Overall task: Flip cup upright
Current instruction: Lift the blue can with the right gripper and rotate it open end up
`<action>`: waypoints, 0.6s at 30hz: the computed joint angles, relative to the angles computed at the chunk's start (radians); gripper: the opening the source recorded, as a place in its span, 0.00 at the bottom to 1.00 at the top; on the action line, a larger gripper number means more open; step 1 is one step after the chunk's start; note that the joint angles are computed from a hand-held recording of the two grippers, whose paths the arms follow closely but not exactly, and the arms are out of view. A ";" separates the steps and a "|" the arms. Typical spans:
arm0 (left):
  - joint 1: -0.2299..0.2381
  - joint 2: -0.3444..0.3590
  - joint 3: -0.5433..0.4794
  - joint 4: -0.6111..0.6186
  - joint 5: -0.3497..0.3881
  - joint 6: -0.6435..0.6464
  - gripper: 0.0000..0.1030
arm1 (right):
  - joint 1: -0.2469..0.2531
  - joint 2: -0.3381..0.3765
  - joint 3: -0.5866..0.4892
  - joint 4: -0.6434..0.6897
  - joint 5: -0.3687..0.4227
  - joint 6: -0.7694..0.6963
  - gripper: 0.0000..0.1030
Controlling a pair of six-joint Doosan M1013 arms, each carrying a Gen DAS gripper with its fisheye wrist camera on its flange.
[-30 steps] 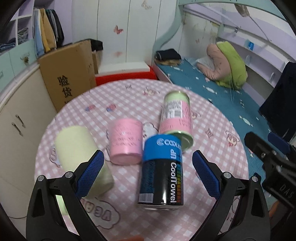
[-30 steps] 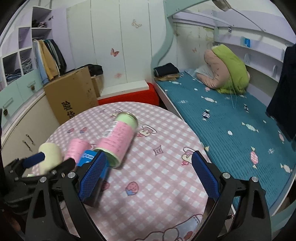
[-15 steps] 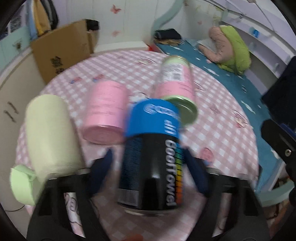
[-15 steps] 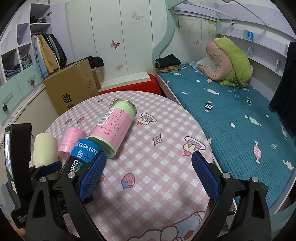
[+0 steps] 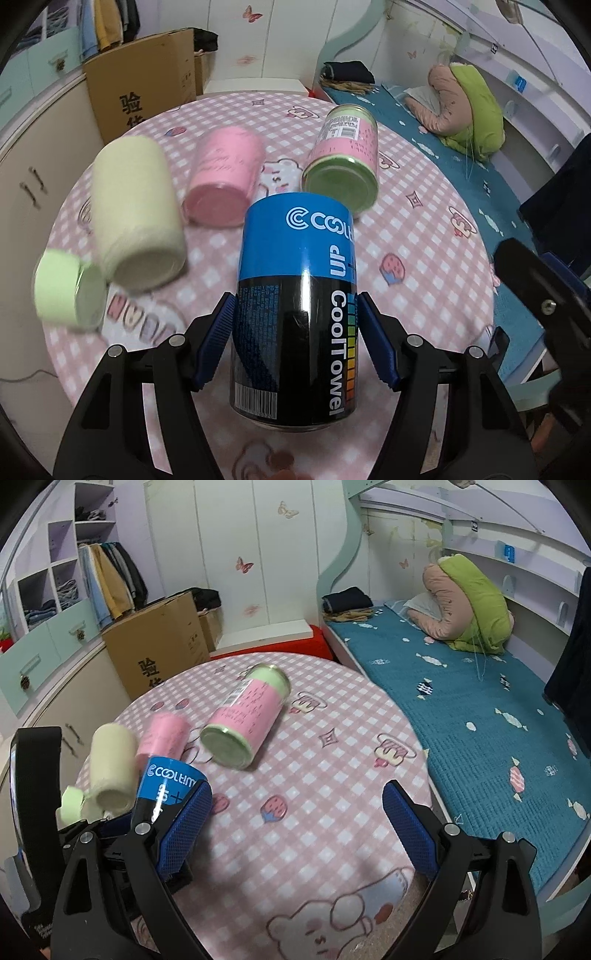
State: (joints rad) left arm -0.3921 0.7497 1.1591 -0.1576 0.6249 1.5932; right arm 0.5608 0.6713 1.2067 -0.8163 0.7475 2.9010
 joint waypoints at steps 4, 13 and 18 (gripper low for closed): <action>0.003 -0.036 0.062 -0.001 -0.022 -0.009 0.65 | 0.013 -0.008 0.015 0.010 -0.011 -0.010 0.88; 0.014 -0.060 0.108 -0.038 -0.028 0.048 0.66 | 0.034 -0.012 0.024 0.012 0.009 0.002 0.88; 0.022 -0.097 0.176 -0.114 -0.125 0.165 0.82 | 0.034 -0.012 0.021 0.038 -0.008 -0.005 0.88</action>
